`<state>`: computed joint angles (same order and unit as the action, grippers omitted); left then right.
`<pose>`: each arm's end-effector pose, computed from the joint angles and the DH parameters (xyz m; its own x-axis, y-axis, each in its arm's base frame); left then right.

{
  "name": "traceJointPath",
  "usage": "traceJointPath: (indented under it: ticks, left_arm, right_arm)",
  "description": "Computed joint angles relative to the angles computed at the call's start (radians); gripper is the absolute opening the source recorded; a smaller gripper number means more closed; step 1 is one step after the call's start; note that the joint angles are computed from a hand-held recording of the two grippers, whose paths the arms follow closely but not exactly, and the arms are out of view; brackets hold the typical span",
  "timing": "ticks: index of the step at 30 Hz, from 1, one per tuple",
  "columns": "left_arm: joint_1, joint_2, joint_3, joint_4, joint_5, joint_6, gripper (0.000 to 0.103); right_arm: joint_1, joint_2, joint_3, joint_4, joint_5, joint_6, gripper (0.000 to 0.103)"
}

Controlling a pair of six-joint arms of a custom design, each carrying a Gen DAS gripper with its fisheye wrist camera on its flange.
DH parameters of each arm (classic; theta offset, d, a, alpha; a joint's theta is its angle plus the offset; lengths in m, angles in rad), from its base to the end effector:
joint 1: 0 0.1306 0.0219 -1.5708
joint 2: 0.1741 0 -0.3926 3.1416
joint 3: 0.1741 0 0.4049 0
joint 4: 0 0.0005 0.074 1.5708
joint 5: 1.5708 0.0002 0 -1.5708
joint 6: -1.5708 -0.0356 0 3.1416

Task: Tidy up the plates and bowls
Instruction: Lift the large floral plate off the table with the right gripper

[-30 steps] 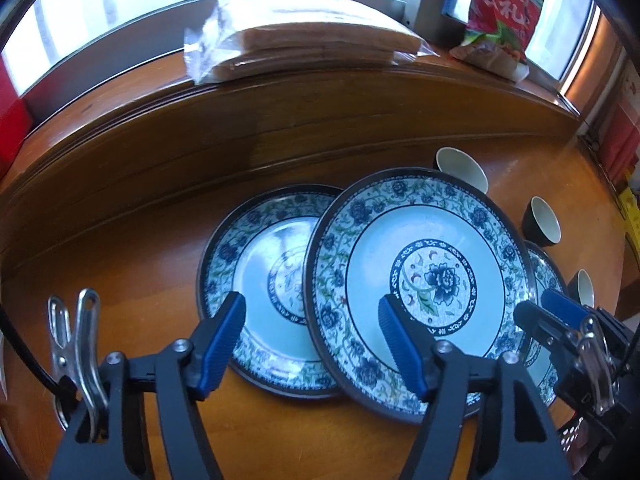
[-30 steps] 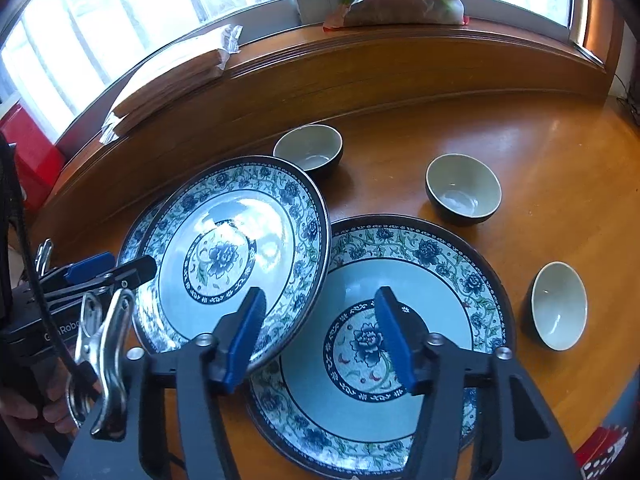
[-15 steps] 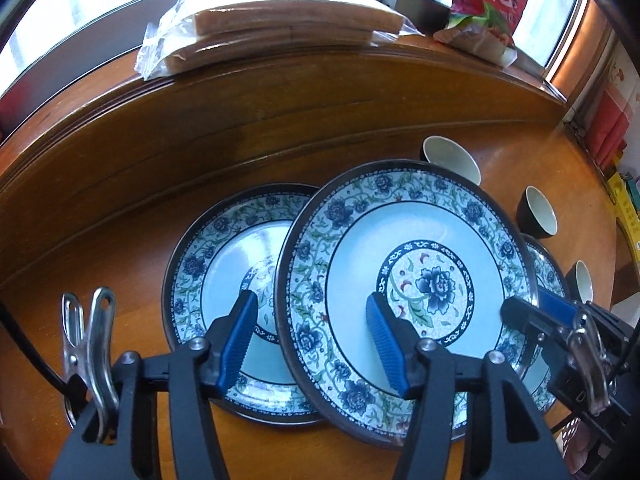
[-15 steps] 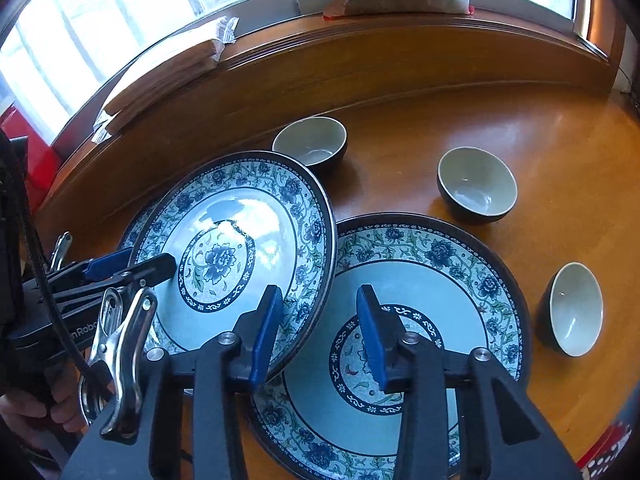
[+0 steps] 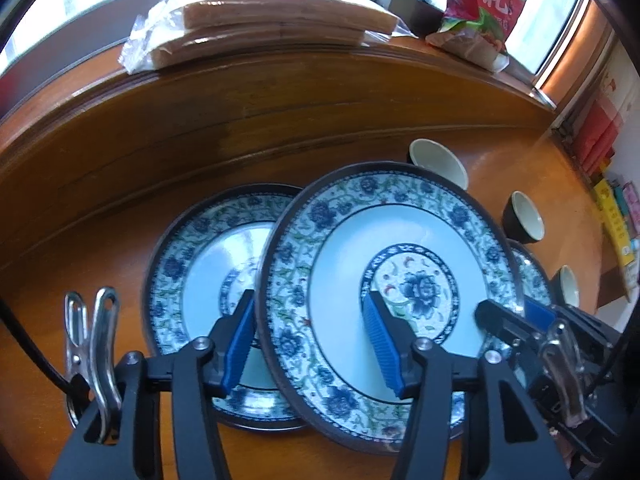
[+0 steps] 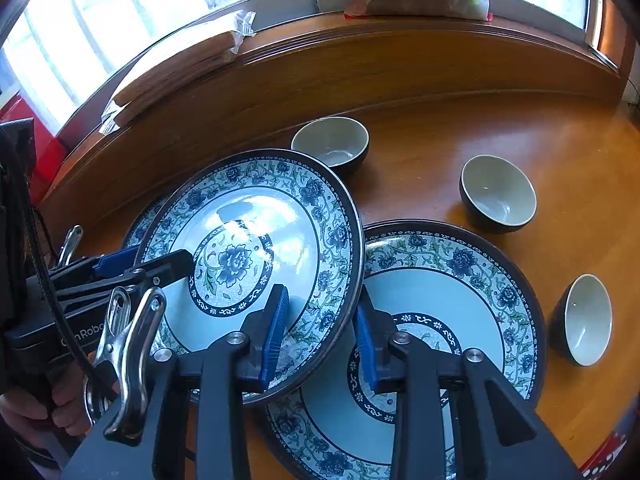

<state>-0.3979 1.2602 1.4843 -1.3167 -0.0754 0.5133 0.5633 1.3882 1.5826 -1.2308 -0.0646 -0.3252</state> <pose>0.3820 -0.1582 0.5122 -0.8870 -0.1583 -0.4337 -0.0931 0.9814 -0.1677 0.3977 0.2533 0.5070 -0.8686 -0.1715 -0.4649 -0.2988 0.9297 0.2154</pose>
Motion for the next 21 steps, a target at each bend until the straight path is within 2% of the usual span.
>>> traceJointPath:
  ticks: [6,11,21]
  left_arm:
    - [0.002,-0.01,-0.009,0.006,-0.005,-0.008,0.049]
    - [0.006,-0.011,-0.004,-0.007,0.008,0.001,0.043]
    - [-0.026,-0.039,-0.005,-0.022,-0.022,0.011,0.041]
  right_arm:
    - [0.005,-0.005,-0.01,0.012,-0.001,-0.018,0.033]
    - [-0.024,-0.024,-0.029,0.017,-0.02,-0.016,0.03]
    - [-0.032,-0.067,-0.061,0.034,-0.024,-0.037,0.03]
